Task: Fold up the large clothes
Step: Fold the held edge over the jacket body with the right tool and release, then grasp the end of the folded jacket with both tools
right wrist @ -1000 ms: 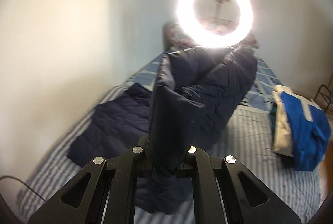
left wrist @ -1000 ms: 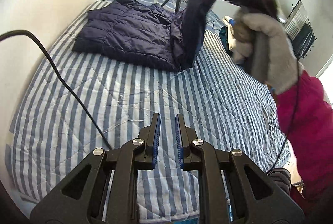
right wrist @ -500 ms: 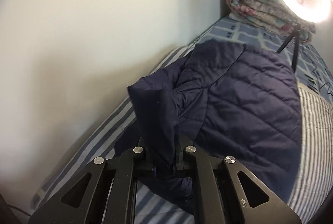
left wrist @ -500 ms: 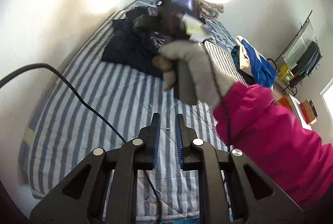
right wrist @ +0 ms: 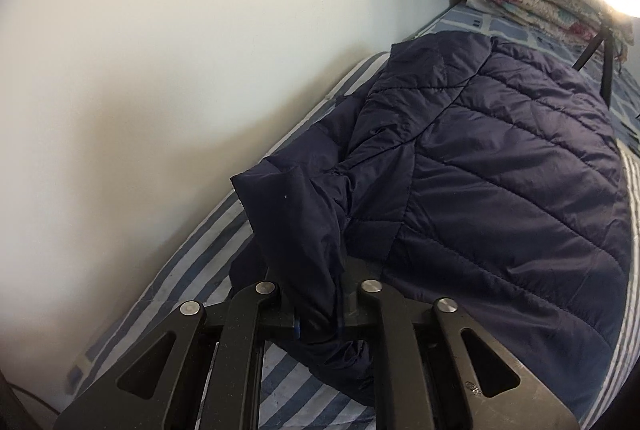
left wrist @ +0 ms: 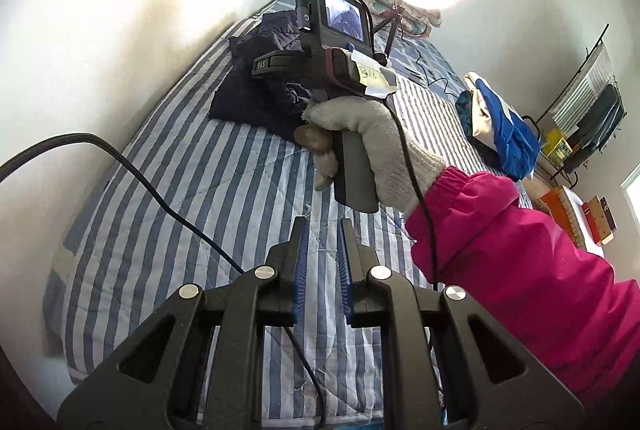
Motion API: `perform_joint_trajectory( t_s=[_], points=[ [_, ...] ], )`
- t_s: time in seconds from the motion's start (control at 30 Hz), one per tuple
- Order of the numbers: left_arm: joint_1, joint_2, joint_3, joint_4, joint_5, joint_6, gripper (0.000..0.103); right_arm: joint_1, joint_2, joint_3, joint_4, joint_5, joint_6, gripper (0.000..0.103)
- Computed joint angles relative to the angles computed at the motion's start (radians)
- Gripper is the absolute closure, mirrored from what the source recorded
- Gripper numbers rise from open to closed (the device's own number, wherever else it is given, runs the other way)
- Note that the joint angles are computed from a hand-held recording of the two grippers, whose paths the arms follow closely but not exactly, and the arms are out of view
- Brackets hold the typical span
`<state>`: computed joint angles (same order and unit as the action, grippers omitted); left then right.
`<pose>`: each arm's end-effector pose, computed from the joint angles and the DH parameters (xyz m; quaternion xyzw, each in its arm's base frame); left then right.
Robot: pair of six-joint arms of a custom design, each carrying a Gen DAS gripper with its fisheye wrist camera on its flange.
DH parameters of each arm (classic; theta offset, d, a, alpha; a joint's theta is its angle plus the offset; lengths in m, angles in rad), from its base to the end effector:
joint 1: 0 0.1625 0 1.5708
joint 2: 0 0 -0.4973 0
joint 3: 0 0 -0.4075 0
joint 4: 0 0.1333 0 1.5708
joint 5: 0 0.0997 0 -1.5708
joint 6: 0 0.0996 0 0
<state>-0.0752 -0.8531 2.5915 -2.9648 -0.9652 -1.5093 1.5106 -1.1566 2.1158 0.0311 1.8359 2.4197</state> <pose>-0.3386 -0.1650 0.0246 0.1152 0.9347 -0.2949 0.1615 0.0827 -0.4092 0.1491 0.2728 -0.9105 0.2140 0.2252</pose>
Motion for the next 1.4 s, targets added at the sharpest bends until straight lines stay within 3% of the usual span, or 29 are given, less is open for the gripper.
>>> perform_joint_trajectory(
  t_s=[0.07,0.13,0.2,0.33,0.47,0.53,0.57,0.63,0.73,0.83,1.07,1.17,1.23,1.3,1.4],
  points=[
    [0.003,-0.002,0.001,0.006,-0.004,-0.004,0.09,-0.013,0.009,-0.016,0.031,-0.021,-0.002,0.082],
    [0.008,-0.003,0.001,0.013,-0.002,-0.008,0.09,-0.021,0.011,-0.017,0.065,-0.054,-0.011,0.063],
    [0.013,-0.004,-0.001,0.018,0.0,-0.009,0.09,-0.031,0.015,-0.025,0.124,-0.106,-0.032,0.052],
    [0.022,-0.002,-0.005,0.023,0.006,0.003,0.09,-0.091,-0.004,-0.045,0.302,-0.262,-0.038,0.051],
    [0.05,0.007,-0.01,0.015,0.015,0.016,0.09,-0.128,-0.129,0.027,0.292,-0.317,-0.051,0.051],
    [0.081,0.011,-0.012,-0.017,0.015,0.039,0.087,-0.171,-0.214,0.06,0.285,-0.34,-0.057,0.046],
    [0.101,0.011,-0.015,-0.032,0.015,0.053,0.081,-0.19,-0.247,0.071,0.279,-0.343,-0.055,0.045],
    [0.145,0.015,-0.024,-0.081,0.025,0.086,0.046,-0.244,-0.312,0.085,0.284,-0.365,-0.056,0.041],
    [0.222,0.03,-0.047,-0.177,0.048,0.192,0.039,-0.349,-0.396,0.097,0.297,-0.411,-0.07,0.028],
    [0.332,0.047,-0.085,-0.239,0.055,0.289,0.024,-0.446,-0.42,0.076,0.338,-0.444,-0.074,0.027],
    [0.564,0.13,-0.103,-0.446,0.016,0.227,0.024,-0.633,-0.407,0.065,0.429,-0.546,-0.098,0.027],
    [0.606,0.146,-0.119,-0.429,0.044,0.212,0.024,-0.652,-0.405,0.057,0.452,-0.566,-0.095,0.027],
    [0.624,0.159,-0.126,-0.433,0.064,0.202,0.024,-0.708,-0.446,0.08,0.477,-0.624,-0.108,0.027],
    [0.636,0.158,-0.145,-0.359,0.102,0.163,0.024,-0.732,-0.446,0.074,0.483,-0.663,-0.094,0.027],
    [0.663,0.178,-0.163,-0.351,0.104,0.18,0.027,-0.778,-0.422,0.06,0.506,-0.671,-0.084,0.027]
  ],
)
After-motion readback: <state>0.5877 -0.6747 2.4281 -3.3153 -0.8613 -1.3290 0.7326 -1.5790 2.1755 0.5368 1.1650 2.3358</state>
